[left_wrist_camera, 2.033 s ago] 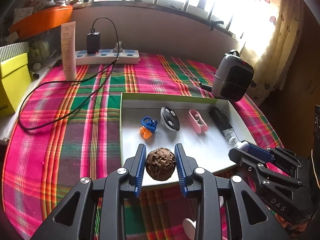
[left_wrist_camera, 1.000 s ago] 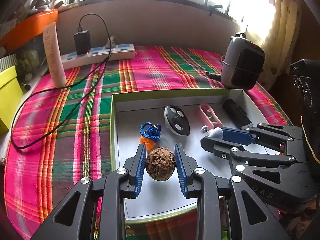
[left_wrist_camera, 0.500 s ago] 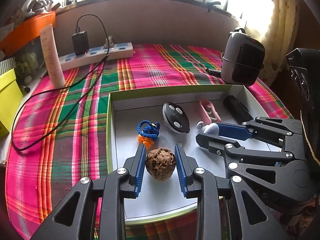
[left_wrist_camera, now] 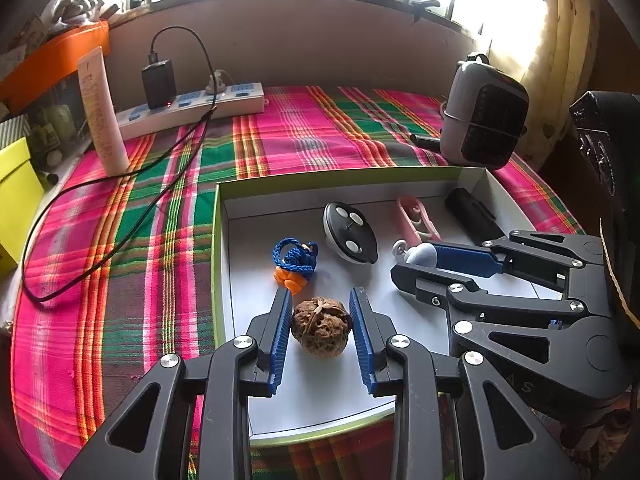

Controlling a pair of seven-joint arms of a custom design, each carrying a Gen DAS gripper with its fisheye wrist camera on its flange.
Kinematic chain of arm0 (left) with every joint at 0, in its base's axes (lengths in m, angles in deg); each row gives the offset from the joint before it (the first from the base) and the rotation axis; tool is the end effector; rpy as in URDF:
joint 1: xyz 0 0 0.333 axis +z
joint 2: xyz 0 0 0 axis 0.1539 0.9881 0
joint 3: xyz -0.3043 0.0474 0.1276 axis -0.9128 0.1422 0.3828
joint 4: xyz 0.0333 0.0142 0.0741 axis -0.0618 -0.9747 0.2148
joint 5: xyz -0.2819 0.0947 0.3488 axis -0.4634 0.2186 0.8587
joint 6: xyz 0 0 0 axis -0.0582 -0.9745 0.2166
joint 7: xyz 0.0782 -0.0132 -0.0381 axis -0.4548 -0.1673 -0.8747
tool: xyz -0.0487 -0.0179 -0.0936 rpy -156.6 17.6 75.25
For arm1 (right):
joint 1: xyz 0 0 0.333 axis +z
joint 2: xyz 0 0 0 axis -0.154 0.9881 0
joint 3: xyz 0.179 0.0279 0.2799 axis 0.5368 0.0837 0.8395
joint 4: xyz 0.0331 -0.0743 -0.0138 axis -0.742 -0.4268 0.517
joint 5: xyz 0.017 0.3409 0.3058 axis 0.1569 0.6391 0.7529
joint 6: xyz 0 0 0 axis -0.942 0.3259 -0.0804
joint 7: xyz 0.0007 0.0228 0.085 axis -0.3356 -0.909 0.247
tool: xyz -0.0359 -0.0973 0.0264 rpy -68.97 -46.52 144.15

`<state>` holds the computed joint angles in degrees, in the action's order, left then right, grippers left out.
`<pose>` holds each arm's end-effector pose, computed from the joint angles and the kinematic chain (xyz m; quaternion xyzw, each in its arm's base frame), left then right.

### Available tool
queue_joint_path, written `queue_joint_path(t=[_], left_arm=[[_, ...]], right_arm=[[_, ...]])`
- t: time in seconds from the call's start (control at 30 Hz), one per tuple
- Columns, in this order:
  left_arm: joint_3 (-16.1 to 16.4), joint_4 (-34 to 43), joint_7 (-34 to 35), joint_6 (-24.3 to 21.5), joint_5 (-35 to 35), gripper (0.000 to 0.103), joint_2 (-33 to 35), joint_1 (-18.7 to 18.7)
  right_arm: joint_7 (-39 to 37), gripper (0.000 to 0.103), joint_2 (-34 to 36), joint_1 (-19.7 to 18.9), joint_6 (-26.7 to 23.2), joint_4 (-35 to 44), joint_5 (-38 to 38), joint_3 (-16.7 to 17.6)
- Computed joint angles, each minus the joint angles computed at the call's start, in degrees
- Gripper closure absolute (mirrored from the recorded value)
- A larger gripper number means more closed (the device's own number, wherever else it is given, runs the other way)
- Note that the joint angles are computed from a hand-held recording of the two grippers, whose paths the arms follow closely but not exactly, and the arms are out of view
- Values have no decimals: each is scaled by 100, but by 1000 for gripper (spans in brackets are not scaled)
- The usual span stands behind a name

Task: Organize objects
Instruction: 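Carry the white ball and brown walnut into the white tray with both grippers, then open both grippers to release the walnut and ball in the tray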

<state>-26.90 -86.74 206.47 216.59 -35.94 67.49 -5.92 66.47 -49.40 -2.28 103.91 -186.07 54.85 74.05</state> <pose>0.5666 -0.2711 0.4327 -0.4234 0.8355 -0.3316 0.1126 0.5116 0.0813 0.4182 -0.6636 0.6757 -0.1984 0.2523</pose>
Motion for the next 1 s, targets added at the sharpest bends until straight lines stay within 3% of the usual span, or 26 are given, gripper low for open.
queue_joint_path(t=[0.37, 0.43, 0.5, 1.0], left_arm=[[14, -69, -41, -2, -13, 67, -86, -20], [34, -59, -19, -19, -50, 64, -99, -19], [48, -86, -49, -10, -59, 64, -132, -22], [173, -248, 79, -72, -317, 62, -376, -77]], right_arm=[[85, 75, -36, -44, -50, -8, -73, 41], [116, 71, -59, -58, -53, -21, -93, 50], [144, 66, -80, -67, -50, -37, -105, 52], [619, 66, -396, -237, -60, -232, -424, 247]])
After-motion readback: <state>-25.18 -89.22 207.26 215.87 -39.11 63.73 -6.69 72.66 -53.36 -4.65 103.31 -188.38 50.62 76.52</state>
